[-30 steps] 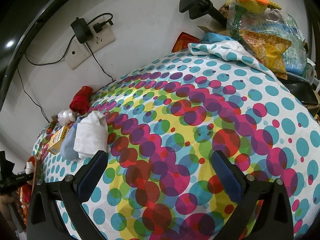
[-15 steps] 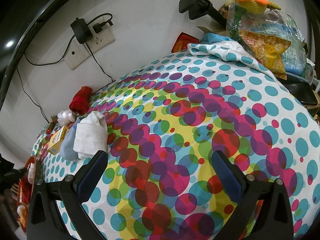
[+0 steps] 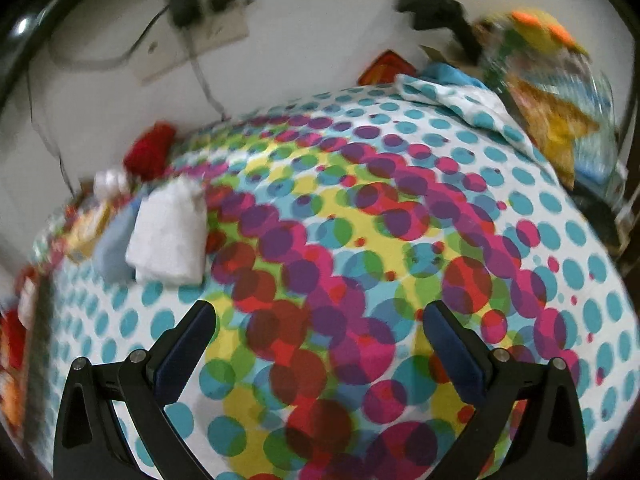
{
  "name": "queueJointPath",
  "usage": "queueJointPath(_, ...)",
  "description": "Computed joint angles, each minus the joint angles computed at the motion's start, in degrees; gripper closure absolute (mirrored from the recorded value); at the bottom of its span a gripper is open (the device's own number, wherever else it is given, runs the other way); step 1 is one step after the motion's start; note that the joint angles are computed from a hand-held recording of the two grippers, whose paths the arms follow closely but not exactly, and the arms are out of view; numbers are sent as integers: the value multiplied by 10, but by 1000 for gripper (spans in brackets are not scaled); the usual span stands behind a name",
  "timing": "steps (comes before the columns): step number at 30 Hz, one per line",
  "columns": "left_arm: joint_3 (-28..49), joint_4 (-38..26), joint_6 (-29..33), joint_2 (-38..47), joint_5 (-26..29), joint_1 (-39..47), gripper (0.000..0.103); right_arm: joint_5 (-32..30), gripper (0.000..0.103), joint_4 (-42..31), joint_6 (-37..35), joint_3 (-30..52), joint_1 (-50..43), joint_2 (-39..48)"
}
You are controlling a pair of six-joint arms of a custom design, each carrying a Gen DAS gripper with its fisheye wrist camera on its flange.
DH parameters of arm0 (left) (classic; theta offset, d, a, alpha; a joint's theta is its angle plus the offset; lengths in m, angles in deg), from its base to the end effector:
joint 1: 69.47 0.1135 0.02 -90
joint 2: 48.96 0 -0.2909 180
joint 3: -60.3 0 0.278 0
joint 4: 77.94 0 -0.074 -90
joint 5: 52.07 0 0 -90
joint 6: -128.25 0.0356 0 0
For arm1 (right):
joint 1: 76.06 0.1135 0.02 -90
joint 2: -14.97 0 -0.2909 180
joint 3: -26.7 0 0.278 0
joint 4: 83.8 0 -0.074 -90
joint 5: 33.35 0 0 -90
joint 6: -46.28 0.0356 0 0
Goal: Organize objects
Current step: 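Lower the white sock onto the tray and open the left gripper, then reach to the white folded cloth and grasp it with the right gripper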
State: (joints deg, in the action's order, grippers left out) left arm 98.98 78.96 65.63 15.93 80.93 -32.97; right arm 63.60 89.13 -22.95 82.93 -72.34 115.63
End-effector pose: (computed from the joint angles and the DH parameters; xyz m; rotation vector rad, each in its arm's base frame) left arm 0.1842 0.1061 0.1783 0.1422 2.1691 -0.2971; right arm 0.3400 0.0178 0.1192 0.4163 2.4253 0.0362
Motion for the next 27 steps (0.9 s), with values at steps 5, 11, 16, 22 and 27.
queueJointPath(5,-48,69,28,4,35,32,32,27,0,-42,3,63,63,24)
queueJointPath(11,-72,146,22,29,64,48,32,89,1,-96,-16,167,113,96)
queueJointPath(16,-67,134,44,50,56,35,32,82,29,-113,-10,215,107,131)
queueJointPath(22,-55,108,63,73,40,20,32,70,57,-110,-16,216,101,147)
queueJointPath(27,-48,100,60,82,37,21,32,80,71,-95,-33,189,99,125)
